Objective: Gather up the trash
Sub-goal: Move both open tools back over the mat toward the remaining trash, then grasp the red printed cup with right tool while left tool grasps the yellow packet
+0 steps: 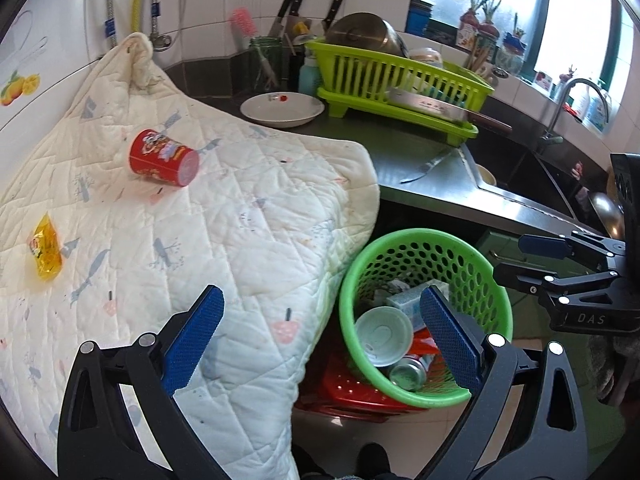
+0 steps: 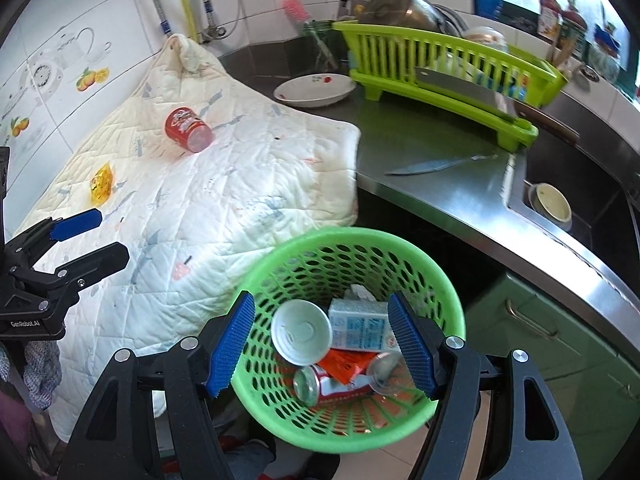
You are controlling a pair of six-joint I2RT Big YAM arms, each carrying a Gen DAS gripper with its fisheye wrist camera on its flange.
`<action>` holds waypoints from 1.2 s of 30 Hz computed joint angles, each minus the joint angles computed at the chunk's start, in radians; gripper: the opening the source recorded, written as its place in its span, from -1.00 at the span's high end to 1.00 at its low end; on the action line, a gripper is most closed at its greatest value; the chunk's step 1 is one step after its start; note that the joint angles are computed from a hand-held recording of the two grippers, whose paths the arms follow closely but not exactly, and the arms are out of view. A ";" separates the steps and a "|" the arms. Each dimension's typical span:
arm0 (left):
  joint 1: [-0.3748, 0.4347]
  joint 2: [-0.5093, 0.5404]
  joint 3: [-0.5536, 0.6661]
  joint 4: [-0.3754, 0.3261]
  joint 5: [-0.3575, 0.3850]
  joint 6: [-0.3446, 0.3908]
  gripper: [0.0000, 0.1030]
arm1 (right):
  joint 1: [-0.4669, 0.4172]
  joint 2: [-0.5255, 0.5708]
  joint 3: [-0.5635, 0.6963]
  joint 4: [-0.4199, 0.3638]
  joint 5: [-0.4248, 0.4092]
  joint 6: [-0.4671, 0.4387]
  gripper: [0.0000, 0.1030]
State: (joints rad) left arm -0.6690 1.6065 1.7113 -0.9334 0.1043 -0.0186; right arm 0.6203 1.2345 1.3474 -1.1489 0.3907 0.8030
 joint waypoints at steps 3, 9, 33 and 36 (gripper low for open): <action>0.027 -0.005 -0.004 -0.002 -0.003 -0.005 -0.88 | -0.005 0.041 0.038 0.012 -0.014 -0.031 -0.34; 0.080 -0.011 -0.007 -0.006 -0.015 -0.011 -0.88 | -0.015 0.136 0.127 0.041 -0.054 -0.100 -0.37; 0.338 0.060 0.048 -0.035 -0.056 -0.067 -0.88 | -0.083 0.676 0.811 -0.037 -0.210 -0.441 -0.48; 0.363 0.080 0.068 -0.045 -0.059 -0.074 -0.88 | -0.098 0.783 0.976 -0.093 -0.222 -0.495 -0.50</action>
State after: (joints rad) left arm -0.3059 1.6862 1.7795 -0.9787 0.0452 -0.0921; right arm 0.5218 2.0177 2.3239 -1.2424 0.1691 0.3081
